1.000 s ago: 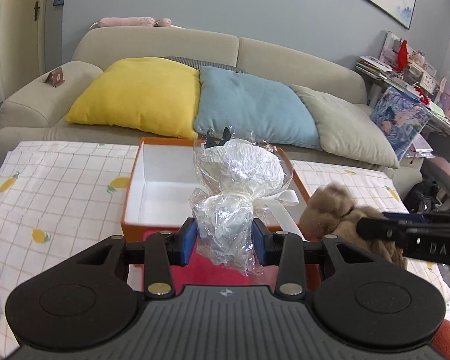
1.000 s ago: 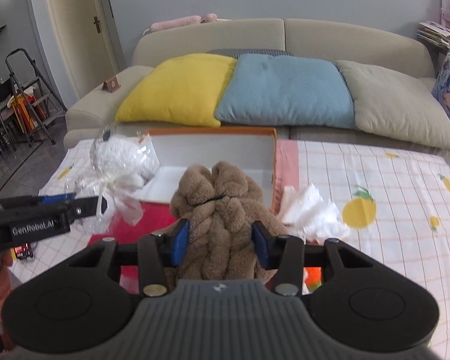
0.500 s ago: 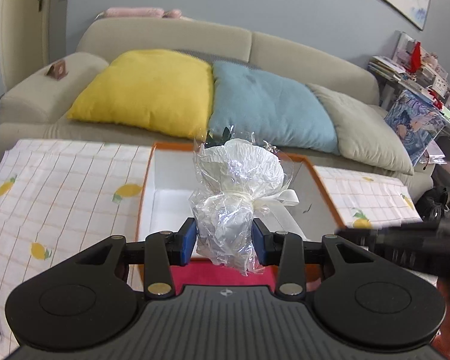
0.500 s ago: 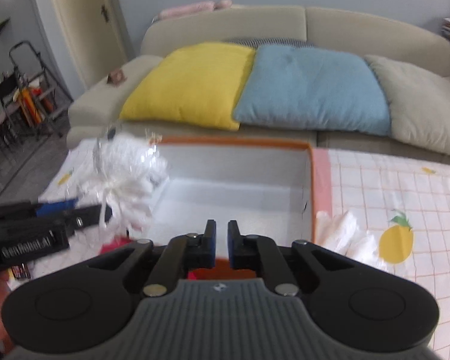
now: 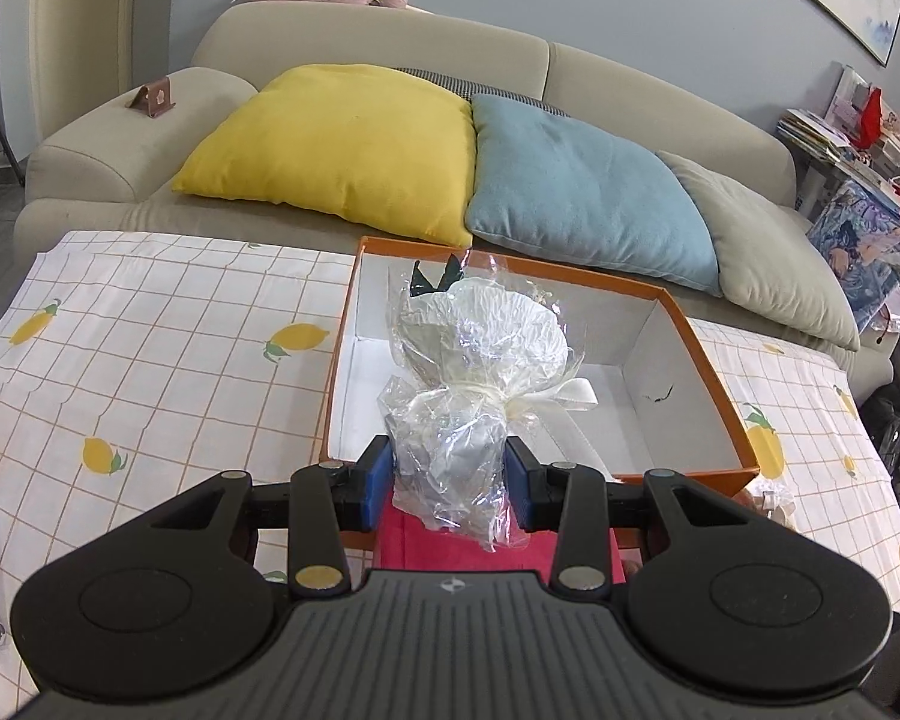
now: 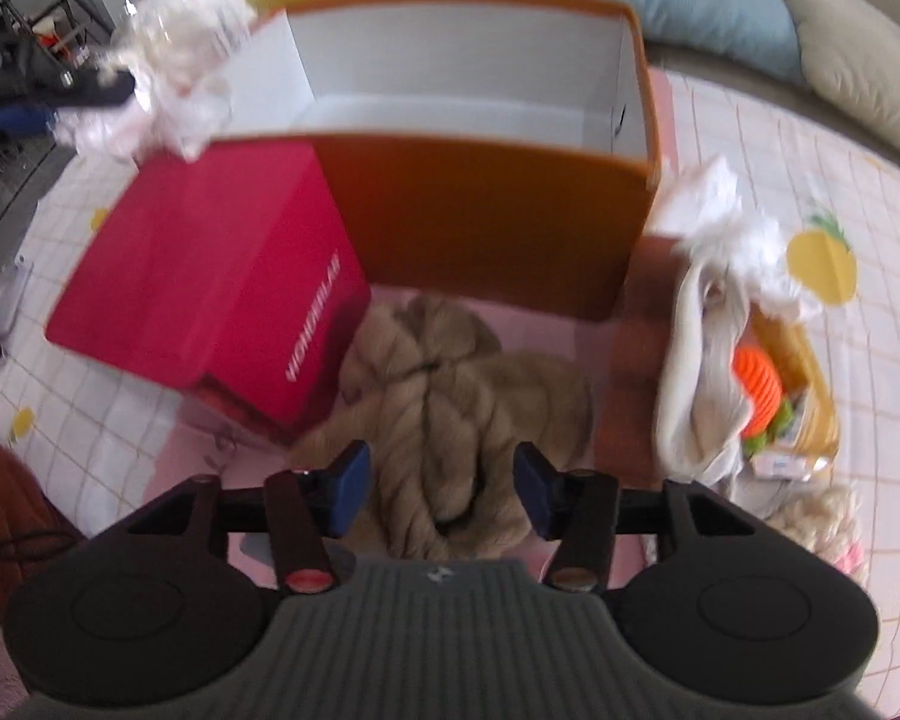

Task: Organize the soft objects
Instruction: 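Carry the white bundle and brown plush into the orange box and release both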

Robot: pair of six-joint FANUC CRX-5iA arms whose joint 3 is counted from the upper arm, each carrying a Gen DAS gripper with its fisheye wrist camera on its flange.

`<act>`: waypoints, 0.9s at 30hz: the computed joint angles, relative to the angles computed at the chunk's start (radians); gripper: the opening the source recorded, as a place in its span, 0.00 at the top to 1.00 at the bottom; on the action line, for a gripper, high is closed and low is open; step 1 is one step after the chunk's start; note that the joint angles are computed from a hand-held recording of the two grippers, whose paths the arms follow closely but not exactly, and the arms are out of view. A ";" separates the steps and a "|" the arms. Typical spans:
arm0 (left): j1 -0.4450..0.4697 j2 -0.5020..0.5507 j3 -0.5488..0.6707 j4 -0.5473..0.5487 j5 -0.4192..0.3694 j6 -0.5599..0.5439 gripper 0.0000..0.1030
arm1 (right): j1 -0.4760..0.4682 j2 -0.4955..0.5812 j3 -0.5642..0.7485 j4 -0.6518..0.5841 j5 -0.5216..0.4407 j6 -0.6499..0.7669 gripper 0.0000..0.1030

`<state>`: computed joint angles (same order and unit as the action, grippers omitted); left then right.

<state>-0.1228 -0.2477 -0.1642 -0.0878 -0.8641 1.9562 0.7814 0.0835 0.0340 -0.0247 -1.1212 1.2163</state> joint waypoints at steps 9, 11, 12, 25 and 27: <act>-0.012 0.001 0.003 -0.010 -0.006 0.012 0.56 | 0.026 0.037 -0.021 0.049 0.036 0.015 0.61; -0.015 0.001 0.002 -0.014 -0.004 0.019 0.56 | 0.042 0.036 -0.024 0.074 0.036 0.024 0.70; -0.015 0.000 0.002 -0.015 -0.003 0.021 0.56 | 0.049 0.031 -0.030 0.085 0.037 0.024 0.71; -0.014 -0.004 0.013 -0.022 0.013 0.007 0.56 | 0.052 -0.151 -0.035 0.122 0.123 -0.011 0.72; -0.016 0.003 0.024 -0.027 0.014 0.005 0.56 | 0.032 -0.153 -0.010 0.107 0.165 -0.025 0.71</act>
<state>-0.1383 -0.2450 -0.1404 -0.1149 -0.8497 1.9611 0.8133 -0.0698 0.0236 0.0824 -0.9567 1.1911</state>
